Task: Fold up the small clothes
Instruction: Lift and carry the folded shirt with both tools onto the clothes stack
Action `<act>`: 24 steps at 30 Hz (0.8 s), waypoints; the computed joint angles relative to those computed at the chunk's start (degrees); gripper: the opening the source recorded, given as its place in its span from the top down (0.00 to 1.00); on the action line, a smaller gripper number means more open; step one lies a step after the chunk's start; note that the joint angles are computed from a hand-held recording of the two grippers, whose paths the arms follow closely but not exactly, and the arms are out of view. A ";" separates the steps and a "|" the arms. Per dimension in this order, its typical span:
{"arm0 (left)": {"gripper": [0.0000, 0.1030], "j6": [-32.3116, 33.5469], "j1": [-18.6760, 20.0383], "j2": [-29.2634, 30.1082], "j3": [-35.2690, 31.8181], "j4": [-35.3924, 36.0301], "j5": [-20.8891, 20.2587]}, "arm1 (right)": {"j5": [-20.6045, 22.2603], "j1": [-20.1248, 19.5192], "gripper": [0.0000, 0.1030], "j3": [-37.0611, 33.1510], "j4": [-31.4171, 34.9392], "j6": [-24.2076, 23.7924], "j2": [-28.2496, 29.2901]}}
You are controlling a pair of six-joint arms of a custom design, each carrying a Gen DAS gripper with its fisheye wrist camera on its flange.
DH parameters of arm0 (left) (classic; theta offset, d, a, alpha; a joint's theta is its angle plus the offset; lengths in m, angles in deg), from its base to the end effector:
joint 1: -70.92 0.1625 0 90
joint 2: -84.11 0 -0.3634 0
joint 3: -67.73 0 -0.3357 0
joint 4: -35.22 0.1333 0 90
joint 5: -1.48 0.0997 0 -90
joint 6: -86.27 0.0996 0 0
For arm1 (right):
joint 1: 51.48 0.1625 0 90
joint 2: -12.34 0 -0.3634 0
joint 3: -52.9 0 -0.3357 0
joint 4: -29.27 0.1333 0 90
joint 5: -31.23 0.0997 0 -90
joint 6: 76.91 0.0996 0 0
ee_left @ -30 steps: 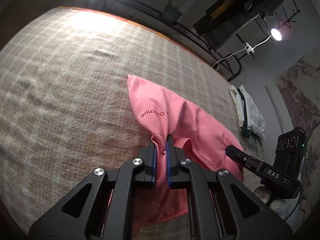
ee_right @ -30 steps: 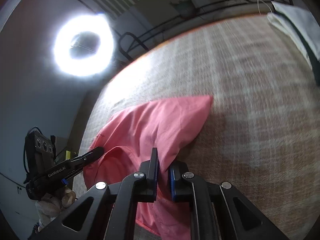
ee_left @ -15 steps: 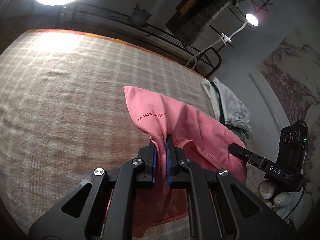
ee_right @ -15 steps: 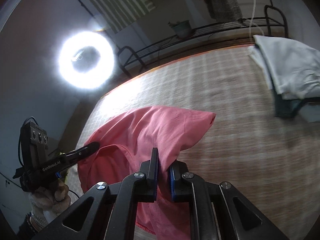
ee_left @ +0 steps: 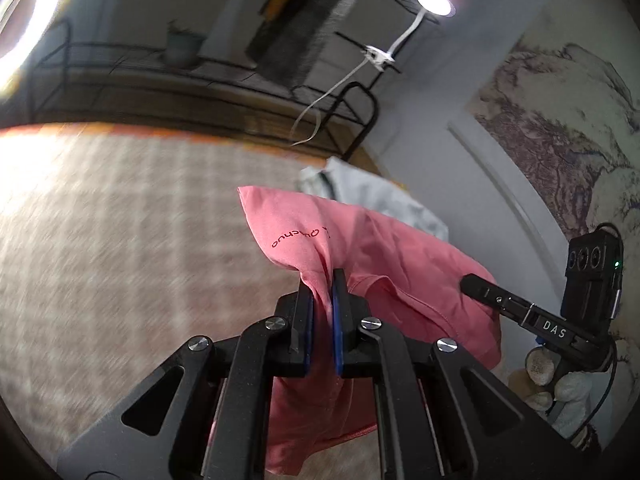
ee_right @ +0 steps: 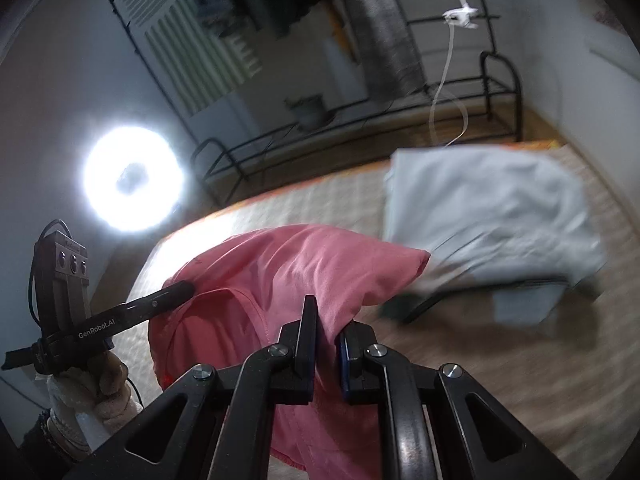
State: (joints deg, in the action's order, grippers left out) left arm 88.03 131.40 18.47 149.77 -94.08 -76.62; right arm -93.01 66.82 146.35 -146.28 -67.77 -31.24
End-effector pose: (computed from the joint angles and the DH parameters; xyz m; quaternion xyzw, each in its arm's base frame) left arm -0.1626 -0.5994 0.3478 0.2430 0.9443 -0.2161 0.0513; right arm 0.3566 -0.4993 0.1476 0.0625 -0.9121 0.3672 0.1714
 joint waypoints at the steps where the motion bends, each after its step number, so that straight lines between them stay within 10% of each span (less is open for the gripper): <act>1: 0.95 0.34 -0.80 1.55 -0.91 -0.79 0.15 | -0.47 -0.70 0.94 0.29 -0.31 -1.39 -1.35; 19: 0.95 5.74 -4.65 28.44 -20.84 -6.56 2.80 | 1.77 -13.41 0.94 -2.19 -10.02 -20.96 -7.82; 21: 0.81 6.16 -4.83 29.00 -20.51 -5.60 6.06 | 4.93 -15.94 0.92 -1.18 -7.15 -19.07 -9.00; 24: 0.67 7.79 -4.60 27.76 -17.21 -9.14 8.87 | -2.00 -16.67 0.70 -1.68 -7.32 -19.29 -7.15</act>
State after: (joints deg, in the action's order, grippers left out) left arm 95.82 126.79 46.22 132.55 -103.22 -67.74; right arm -95.02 50.15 144.67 -153.60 -87.06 -38.39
